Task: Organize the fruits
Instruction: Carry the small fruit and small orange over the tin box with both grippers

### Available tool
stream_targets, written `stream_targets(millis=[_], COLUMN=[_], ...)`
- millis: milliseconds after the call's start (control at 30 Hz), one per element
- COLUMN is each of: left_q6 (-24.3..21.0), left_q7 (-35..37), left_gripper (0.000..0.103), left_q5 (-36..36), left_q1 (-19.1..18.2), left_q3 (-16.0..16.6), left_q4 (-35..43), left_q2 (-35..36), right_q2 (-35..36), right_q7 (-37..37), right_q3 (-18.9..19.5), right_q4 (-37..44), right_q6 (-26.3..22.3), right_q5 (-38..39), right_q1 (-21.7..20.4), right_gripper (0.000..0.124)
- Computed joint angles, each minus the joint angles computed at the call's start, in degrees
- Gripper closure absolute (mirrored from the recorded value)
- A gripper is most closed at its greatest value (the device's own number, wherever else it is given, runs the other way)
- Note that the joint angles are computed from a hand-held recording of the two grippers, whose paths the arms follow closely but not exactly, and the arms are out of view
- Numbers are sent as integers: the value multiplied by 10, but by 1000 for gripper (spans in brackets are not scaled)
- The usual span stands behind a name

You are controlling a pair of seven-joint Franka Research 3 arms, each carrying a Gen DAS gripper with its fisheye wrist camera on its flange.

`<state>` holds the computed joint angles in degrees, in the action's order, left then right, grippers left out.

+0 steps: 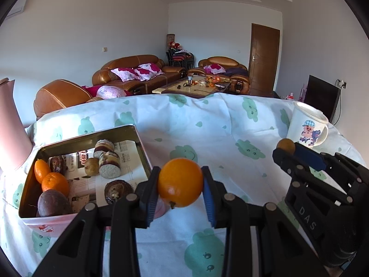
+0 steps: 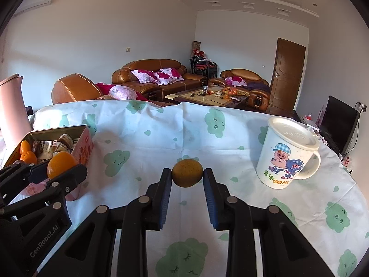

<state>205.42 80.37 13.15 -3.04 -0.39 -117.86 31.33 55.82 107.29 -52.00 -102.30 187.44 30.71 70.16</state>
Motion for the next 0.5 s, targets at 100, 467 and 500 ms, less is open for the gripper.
stream_targets(millis=[100, 467, 500], left_q6=[12, 59, 60], left_q7=[-1, 0, -1], left_gripper=[67, 67, 67], left_q5=[10, 45, 45], left_q1=[14, 69, 73], left_q3=[-2, -1, 0], left_q4=[-15, -60, -62], left_q2=[-7, -29, -29], right_q2=[3, -6, -4], right_q7=[4, 12, 9], right_q3=[-7, 16, 17], right_q4=[-5, 9, 14], right_q6=[-1, 16, 17], right_q5=[4, 6, 10], right_q1=[17, 37, 39], right_gripper=[93, 93, 93])
